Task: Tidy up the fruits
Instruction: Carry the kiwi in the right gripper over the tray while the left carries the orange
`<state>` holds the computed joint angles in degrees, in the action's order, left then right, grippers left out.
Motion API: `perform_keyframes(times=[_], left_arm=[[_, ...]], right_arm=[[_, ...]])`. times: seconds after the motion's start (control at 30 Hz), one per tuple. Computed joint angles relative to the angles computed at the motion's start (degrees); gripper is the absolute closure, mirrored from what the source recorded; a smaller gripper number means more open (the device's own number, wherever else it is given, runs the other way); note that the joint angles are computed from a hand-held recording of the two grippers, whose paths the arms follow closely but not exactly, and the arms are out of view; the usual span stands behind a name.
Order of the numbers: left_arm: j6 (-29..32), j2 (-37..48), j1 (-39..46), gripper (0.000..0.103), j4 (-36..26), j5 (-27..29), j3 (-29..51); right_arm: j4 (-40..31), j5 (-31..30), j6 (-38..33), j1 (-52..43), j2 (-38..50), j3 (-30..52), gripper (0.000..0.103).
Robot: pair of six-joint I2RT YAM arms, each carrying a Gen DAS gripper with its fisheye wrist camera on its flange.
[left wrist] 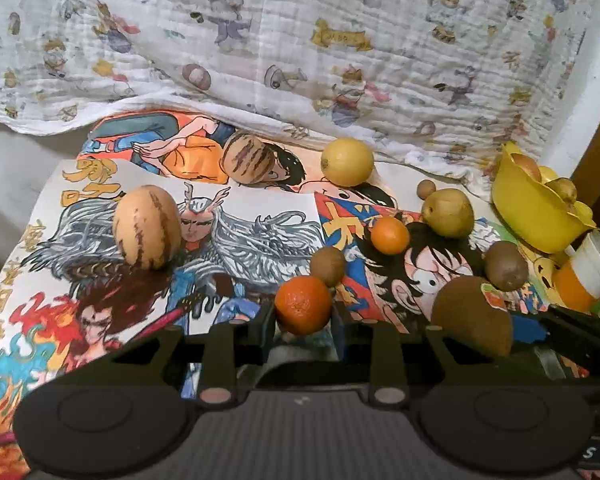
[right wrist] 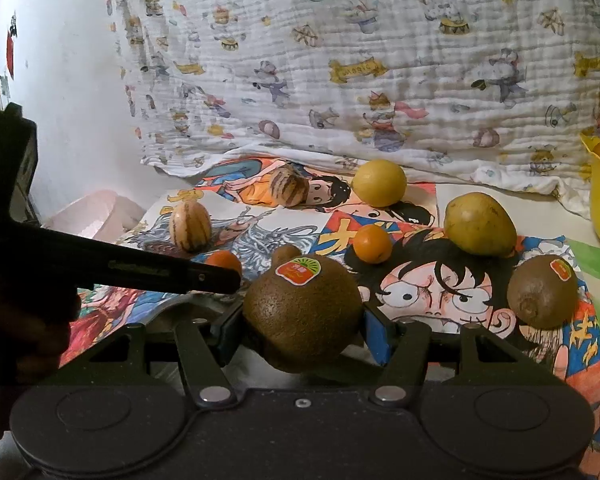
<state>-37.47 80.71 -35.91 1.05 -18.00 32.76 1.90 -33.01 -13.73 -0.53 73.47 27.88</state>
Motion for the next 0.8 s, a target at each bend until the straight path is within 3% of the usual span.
perform_keyframes(times=[0.47,0.8], left_arm=[[-11.6,-12.0,-14.1,0.070,-12.7,-11.5,-3.1],[-25.9,-17.0,-29.4,0.070,-26.0,-20.1,-3.3]], right_arm=[[-12.6,-6.0,-5.6,-4.3,-15.2,-5.4,0.040],[-31.2,-10.3,-18.0,-10.7,-27.9,-7.2,0.040]])
